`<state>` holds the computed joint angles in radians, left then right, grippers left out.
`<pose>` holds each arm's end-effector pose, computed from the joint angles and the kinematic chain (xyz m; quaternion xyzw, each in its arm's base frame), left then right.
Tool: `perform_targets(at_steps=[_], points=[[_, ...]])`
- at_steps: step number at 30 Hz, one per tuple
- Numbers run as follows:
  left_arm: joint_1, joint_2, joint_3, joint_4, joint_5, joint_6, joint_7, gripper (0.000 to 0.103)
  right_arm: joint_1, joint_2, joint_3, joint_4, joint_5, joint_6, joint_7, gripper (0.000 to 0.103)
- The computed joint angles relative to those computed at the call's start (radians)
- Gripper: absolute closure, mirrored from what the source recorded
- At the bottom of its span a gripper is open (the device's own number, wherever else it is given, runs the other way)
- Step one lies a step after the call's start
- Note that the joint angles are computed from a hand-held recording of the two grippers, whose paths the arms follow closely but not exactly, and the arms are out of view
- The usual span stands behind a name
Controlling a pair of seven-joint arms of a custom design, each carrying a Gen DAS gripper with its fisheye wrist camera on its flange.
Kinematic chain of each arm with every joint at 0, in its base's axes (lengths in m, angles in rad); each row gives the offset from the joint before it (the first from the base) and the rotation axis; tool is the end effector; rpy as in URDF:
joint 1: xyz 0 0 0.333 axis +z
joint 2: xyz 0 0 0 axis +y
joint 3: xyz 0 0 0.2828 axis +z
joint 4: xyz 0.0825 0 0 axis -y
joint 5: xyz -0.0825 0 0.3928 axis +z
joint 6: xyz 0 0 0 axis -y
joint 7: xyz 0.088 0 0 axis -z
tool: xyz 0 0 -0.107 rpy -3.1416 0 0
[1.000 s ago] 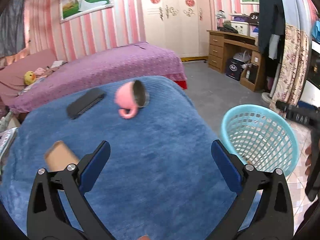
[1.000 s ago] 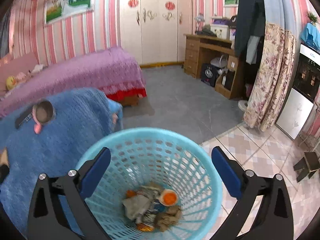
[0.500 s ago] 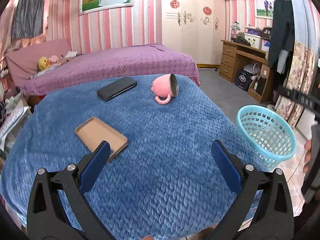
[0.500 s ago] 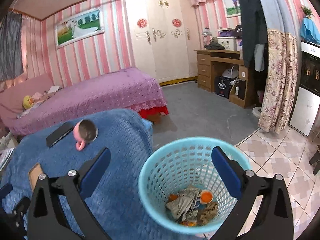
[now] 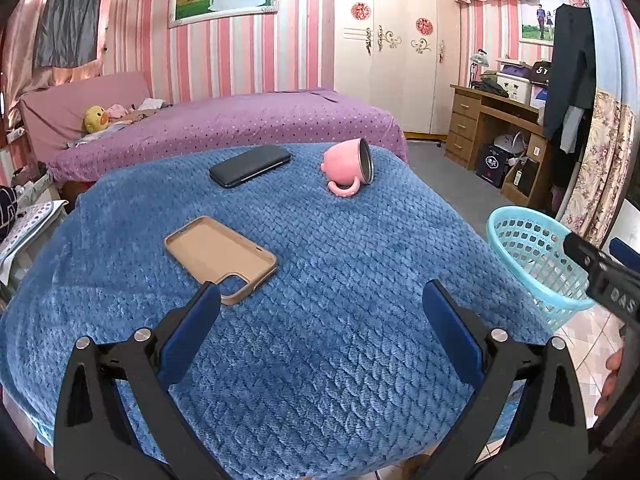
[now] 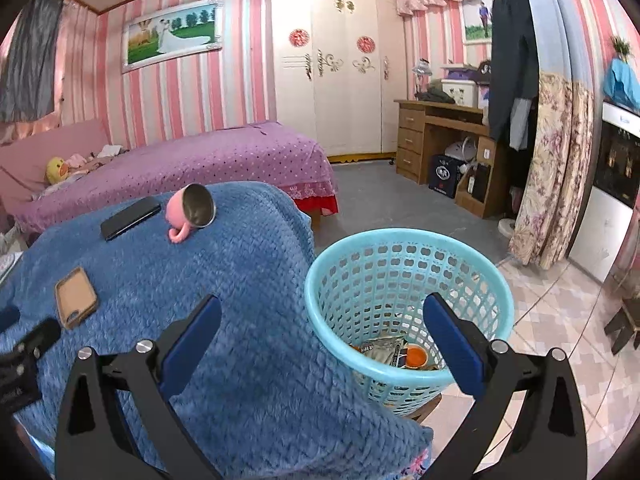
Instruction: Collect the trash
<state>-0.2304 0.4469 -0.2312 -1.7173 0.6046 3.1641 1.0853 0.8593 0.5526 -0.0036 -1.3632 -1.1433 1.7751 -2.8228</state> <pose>0.6116 -0.3355 0.4160 -0.4422 0.7549 -0.4193 0.2422 0.5220 0.4812 0.4050 -0.3640 0.7694 -0.4669 0.2398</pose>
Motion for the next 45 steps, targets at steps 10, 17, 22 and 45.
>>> perform_targets(at_steps=[10,17,22,45], points=[[-0.089,-0.018,0.131,-0.013,0.066,0.062,-0.129,0.005,0.044,0.070,-0.018,0.100,-0.024,-0.037,-0.093,0.004],[-0.122,-0.012,0.182,0.003,0.109,0.058,-0.183,0.005,0.056,0.101,-0.045,0.139,-0.022,0.012,-0.134,0.005],[-0.149,-0.012,0.225,0.005,0.146,0.073,-0.230,0.005,0.055,0.101,-0.053,0.136,-0.021,0.047,-0.138,0.004],[-0.275,-0.017,0.387,0.011,0.271,0.117,-0.374,0.005,0.051,0.097,-0.057,0.122,-0.022,0.071,-0.119,0.004]])
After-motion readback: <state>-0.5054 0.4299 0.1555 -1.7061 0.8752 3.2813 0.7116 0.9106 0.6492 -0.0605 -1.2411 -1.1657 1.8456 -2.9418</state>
